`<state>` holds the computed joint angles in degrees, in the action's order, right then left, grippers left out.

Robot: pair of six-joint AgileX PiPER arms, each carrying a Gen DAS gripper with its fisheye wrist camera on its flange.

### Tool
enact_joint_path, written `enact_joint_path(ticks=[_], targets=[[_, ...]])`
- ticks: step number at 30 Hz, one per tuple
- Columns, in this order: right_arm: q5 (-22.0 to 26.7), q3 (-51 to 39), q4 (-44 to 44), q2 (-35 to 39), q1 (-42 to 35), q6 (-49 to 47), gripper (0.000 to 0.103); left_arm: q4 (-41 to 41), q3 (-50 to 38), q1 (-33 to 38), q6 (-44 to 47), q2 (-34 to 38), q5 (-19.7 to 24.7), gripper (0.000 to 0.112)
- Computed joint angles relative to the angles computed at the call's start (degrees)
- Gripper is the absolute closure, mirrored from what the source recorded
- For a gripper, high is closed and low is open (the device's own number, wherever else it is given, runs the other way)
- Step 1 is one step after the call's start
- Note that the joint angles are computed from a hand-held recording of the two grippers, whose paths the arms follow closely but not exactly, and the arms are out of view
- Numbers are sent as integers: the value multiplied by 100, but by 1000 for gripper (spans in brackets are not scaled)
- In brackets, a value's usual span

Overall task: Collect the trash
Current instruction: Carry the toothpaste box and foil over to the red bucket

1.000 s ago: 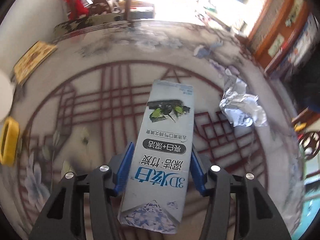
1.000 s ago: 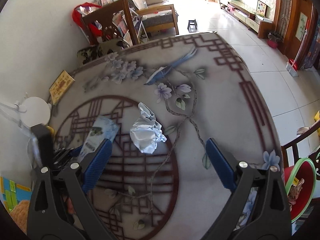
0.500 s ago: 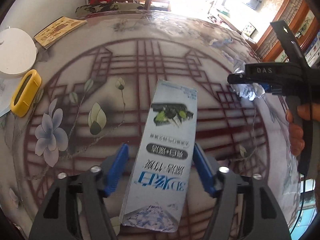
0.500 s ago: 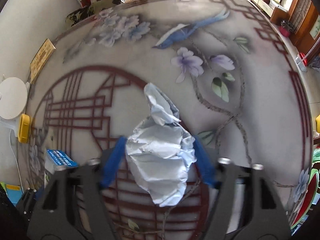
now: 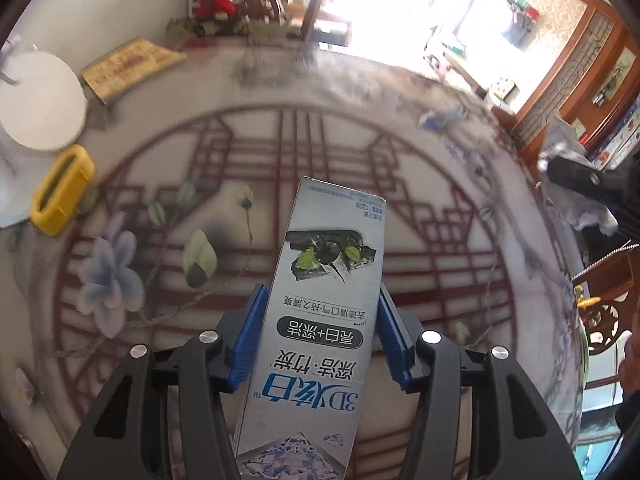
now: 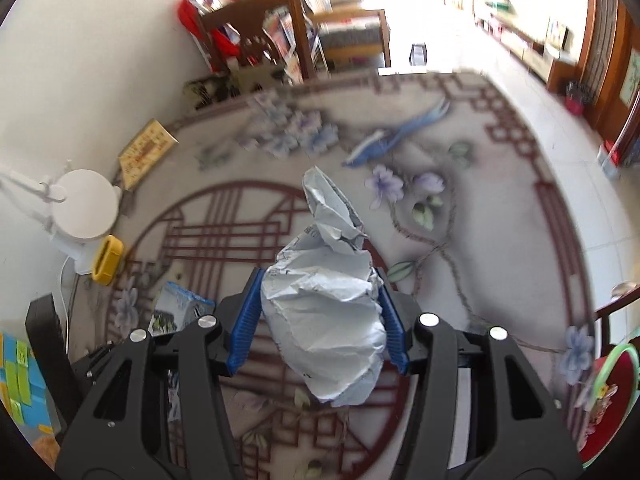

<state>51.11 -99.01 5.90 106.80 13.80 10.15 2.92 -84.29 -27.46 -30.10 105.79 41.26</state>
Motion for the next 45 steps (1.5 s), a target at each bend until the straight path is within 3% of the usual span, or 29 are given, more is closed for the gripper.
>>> enact_joint_path(ticks=[5, 13, 16, 32, 45], targets=[[-289, 591, -258, -865, 36, 187, 51, 950, 6, -332, -826, -561, 218, 62], [-455, 1397, -688, -2120, 132, 354, 50, 1667, -232, -892, -1610, -1340, 671, 62], [-477, 1683, -413, -2483, -20, 229, 50, 1962, -447, -1229, -1856, -1447, 888, 62], [-297, 2305, 715, -3748, -1140, -856, 50, 3007, -1907, -2689, -2496, -896, 1896, 62], [483, 2557, 2403, -4283, -3097, -2742, 50, 3340, -3120, -3480, -2696, -107, 2573, 62]])
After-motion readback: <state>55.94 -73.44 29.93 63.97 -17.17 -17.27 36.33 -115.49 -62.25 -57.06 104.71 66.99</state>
